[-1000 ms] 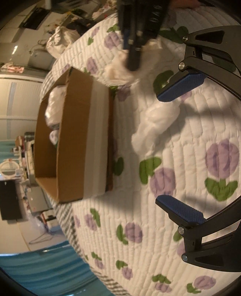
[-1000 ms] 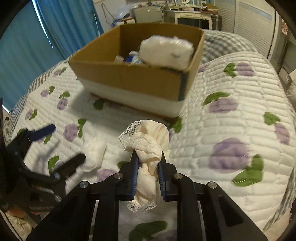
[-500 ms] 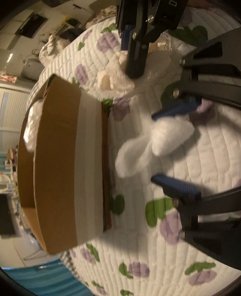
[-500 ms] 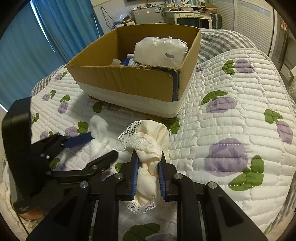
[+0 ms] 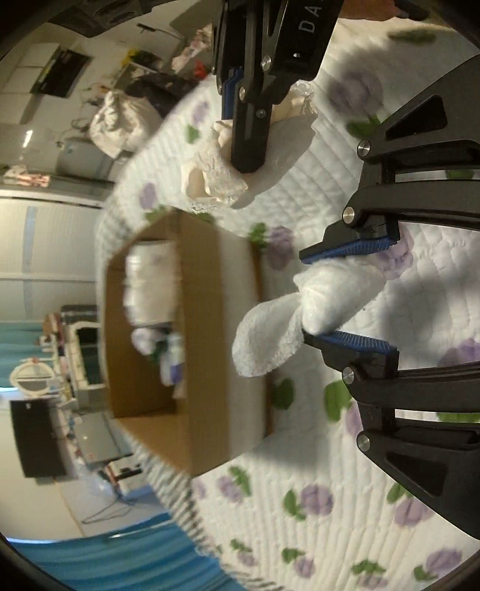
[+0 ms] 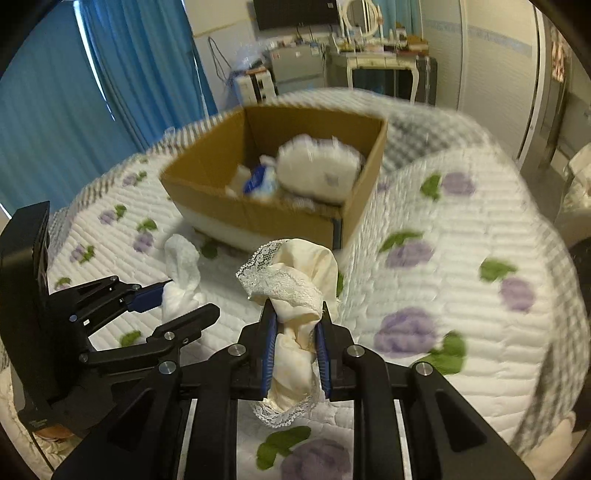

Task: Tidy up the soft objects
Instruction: 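Carry both cloths into the box and open both tools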

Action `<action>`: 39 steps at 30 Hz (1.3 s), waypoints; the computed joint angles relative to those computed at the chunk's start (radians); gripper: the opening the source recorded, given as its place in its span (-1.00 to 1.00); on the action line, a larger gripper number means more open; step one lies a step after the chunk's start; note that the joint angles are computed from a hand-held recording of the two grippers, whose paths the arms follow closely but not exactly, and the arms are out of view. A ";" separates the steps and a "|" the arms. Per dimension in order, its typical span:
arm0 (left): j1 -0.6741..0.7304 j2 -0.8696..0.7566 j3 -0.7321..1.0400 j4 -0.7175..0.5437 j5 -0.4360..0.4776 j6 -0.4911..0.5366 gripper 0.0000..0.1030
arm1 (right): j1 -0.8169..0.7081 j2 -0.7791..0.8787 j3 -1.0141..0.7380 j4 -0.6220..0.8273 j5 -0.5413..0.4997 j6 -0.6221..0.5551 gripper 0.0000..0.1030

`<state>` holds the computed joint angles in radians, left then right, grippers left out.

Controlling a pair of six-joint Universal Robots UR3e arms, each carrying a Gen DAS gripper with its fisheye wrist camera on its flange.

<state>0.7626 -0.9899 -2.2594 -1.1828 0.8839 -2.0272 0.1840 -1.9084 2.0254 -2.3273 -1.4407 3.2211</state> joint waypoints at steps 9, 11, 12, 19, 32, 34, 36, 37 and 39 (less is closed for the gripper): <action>0.083 -0.022 0.328 -0.252 -0.138 -0.005 -0.32 | 0.106 0.050 -0.369 0.138 -0.093 0.029 -0.63; 0.050 -0.085 0.371 -0.169 -0.133 -0.068 -0.32 | 0.126 0.104 -0.466 0.149 -0.111 0.035 -0.63; 0.040 -0.114 0.388 -0.139 -0.133 -0.089 -0.32 | 0.131 0.132 -0.505 0.150 -0.115 0.035 -0.63; -0.101 -0.367 0.461 0.185 -0.054 -0.249 -0.32 | 0.126 0.337 -0.678 0.107 -0.092 0.041 -0.63; -0.298 -0.811 0.625 0.436 0.060 -0.370 -0.32 | 0.022 0.741 -0.839 -0.020 0.013 0.030 -0.63; -0.321 -0.833 0.629 0.468 0.088 -0.369 -0.26 | 0.005 0.779 -0.855 -0.043 0.032 0.041 -0.62; -0.336 -0.845 0.639 0.460 0.120 -0.366 -0.09 | -0.003 0.795 -0.852 -0.066 0.040 0.051 -0.43; -0.341 -0.844 0.629 0.473 0.132 -0.369 0.22 | -0.004 0.795 -0.839 -0.084 0.035 0.058 -0.24; -0.334 -0.825 0.578 0.536 0.130 -0.378 0.48 | -0.005 0.792 -0.823 -0.106 0.024 0.067 0.05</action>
<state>0.4282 -1.8144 -1.6817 -0.6468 1.0138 -2.4057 0.1789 -1.1164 1.2028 -2.4332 -1.4165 3.2884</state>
